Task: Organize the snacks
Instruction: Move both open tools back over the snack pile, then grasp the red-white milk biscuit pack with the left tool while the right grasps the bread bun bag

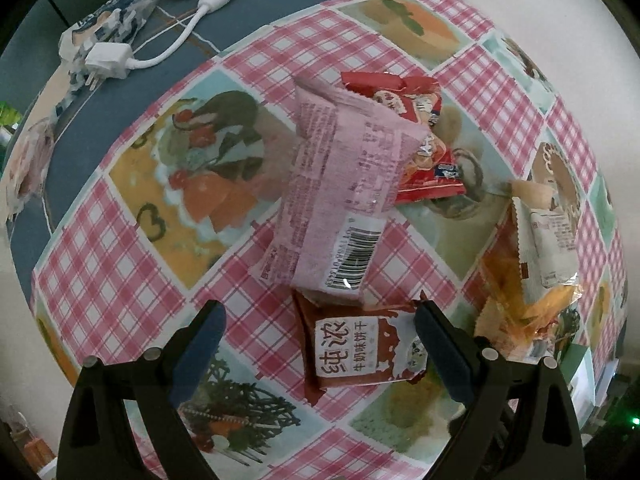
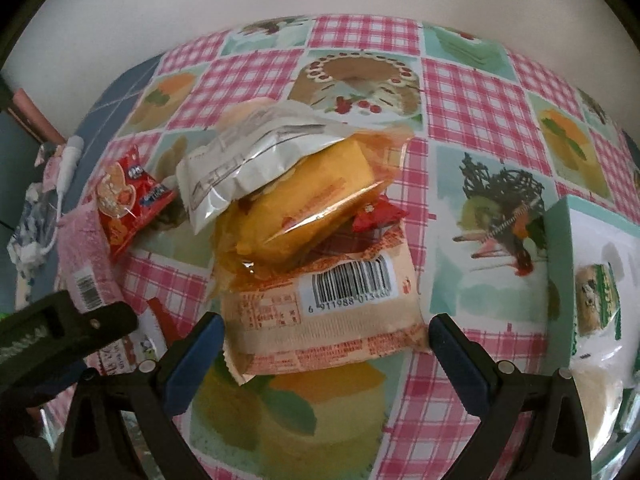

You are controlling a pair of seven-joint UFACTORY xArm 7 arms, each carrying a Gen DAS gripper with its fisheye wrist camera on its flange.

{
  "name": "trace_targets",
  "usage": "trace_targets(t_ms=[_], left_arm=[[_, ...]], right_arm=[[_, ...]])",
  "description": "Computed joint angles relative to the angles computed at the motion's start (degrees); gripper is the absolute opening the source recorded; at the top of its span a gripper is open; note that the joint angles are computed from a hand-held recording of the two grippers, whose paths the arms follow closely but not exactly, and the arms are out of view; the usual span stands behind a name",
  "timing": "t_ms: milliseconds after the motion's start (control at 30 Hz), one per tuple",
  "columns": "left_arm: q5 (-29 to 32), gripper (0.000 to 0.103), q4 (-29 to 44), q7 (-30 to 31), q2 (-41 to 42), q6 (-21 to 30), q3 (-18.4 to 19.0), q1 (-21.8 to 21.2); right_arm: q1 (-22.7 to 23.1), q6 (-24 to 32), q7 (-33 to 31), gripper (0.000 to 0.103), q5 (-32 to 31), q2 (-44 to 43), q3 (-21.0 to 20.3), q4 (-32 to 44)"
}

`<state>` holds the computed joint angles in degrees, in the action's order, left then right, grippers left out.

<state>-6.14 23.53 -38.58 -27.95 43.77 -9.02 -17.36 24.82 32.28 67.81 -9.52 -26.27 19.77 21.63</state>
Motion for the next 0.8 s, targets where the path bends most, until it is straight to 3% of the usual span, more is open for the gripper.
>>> trace_targets(t_ms=[467, 667, 800], left_arm=[[-1.79, 0.096, 2.95, 0.68, 4.51, -1.25, -1.24, -2.58], [-0.01, 0.096, 4.02, -2.11, 7.44, -1.49, -3.16, -3.57], [1.16, 0.095, 4.67, -4.55, 9.37, -2.57, -4.12, -4.57]], right_arm=[[-0.17, -0.5, 0.3, 0.103, 0.3, -1.67, -0.7, -1.8], [0.28, 0.16, -1.17, 0.096, 1.61, -5.7, -1.56, -4.68], [0.58, 0.37, -2.76, 0.086, 2.3, -8.31, -1.8, -6.47]])
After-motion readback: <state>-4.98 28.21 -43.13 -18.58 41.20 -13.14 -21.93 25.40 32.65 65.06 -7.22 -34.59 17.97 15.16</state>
